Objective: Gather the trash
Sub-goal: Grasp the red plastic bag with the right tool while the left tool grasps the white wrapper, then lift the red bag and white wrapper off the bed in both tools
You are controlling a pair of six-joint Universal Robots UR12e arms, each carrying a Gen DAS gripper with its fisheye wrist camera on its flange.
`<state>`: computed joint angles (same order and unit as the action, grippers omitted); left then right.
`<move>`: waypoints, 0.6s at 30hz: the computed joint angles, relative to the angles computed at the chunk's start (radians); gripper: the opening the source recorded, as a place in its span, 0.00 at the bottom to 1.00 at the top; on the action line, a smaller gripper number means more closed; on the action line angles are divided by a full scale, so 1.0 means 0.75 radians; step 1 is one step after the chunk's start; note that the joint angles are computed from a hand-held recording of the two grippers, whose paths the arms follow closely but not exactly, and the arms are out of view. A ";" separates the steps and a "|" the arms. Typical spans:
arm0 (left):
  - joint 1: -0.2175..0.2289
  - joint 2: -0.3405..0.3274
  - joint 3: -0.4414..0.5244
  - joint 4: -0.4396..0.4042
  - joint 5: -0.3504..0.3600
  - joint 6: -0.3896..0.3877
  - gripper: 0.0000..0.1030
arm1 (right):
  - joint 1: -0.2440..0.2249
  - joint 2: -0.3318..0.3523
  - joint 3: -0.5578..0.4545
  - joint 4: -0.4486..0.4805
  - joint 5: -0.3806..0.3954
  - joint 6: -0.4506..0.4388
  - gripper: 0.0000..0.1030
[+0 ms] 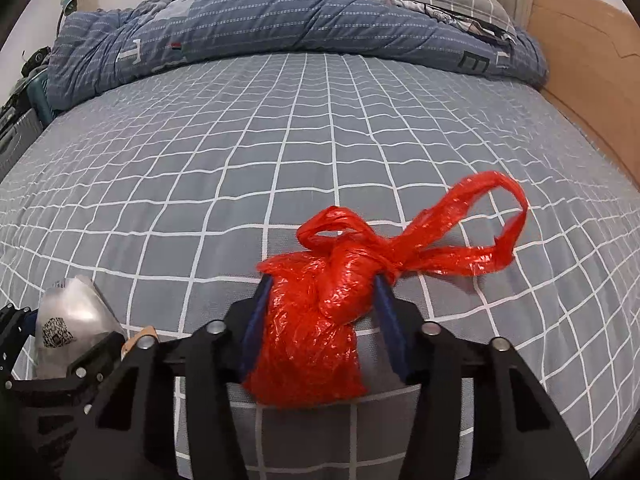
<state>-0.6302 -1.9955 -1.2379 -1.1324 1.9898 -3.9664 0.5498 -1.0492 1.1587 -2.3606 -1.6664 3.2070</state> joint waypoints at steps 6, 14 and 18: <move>-0.003 0.016 -0.017 0.006 -0.001 0.018 0.63 | 0.004 -0.006 0.006 -0.016 -0.014 -0.011 0.35; -0.001 0.026 -0.018 0.005 0.014 0.005 0.62 | 0.010 -0.011 0.005 -0.034 -0.037 -0.008 0.34; 0.000 0.030 -0.016 0.003 0.018 -0.008 0.62 | 0.010 -0.014 0.002 -0.036 -0.034 0.000 0.34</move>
<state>-0.6304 -1.9732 -1.2499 -1.1304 2.0036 -3.9722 0.5571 -1.0599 1.1604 -2.3878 -1.6921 3.2068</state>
